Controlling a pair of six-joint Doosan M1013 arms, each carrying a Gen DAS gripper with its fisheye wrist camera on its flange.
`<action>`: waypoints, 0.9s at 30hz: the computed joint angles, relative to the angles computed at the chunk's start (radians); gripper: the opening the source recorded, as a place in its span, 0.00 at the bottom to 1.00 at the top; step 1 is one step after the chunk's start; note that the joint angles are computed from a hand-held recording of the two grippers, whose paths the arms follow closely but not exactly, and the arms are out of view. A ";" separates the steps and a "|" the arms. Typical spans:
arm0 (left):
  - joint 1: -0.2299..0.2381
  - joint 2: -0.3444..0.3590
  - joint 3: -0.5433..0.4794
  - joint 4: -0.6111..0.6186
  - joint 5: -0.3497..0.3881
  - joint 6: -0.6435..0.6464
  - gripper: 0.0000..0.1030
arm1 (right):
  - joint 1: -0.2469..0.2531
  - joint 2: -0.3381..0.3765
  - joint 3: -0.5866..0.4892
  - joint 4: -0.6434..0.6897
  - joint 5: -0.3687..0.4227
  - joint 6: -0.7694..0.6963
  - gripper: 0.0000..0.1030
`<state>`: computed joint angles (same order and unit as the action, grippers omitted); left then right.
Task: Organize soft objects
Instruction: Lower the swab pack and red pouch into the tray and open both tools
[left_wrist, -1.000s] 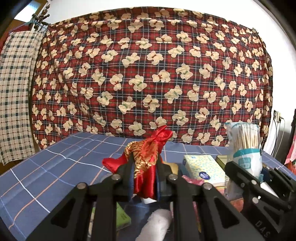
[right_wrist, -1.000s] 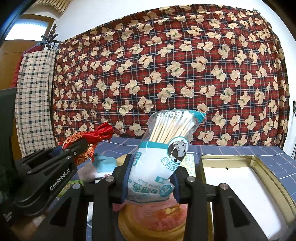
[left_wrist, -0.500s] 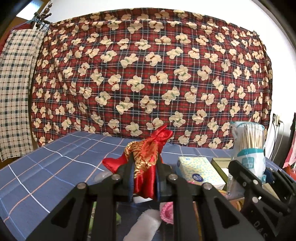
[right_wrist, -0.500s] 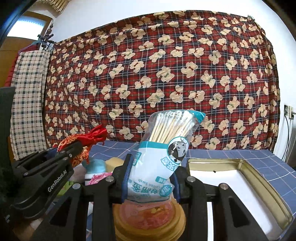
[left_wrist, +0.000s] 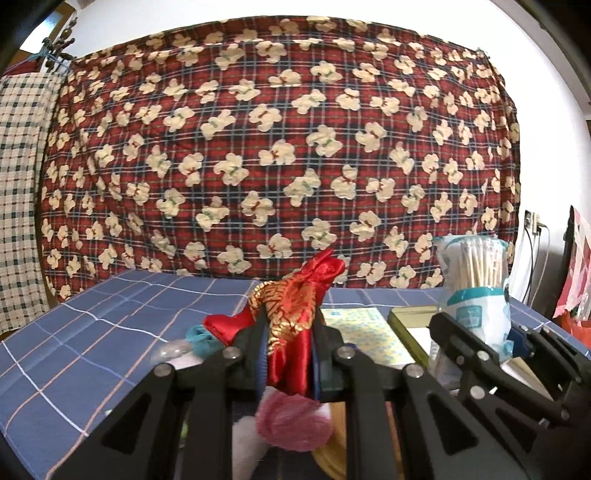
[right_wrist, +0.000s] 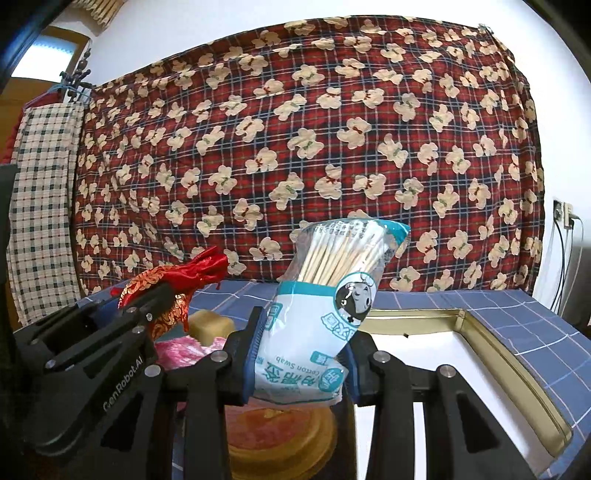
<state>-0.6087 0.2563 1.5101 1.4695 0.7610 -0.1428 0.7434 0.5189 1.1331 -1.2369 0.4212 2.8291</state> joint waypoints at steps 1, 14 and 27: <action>-0.001 0.002 -0.002 0.000 -0.008 0.004 0.15 | -0.001 -0.001 0.002 -0.004 0.001 0.006 0.39; 0.008 0.024 -0.039 -0.048 -0.126 0.070 0.15 | -0.018 -0.010 0.010 0.011 0.037 0.016 0.39; 0.006 0.054 -0.087 -0.148 -0.161 0.214 0.15 | -0.031 -0.010 0.002 0.086 0.085 -0.030 0.39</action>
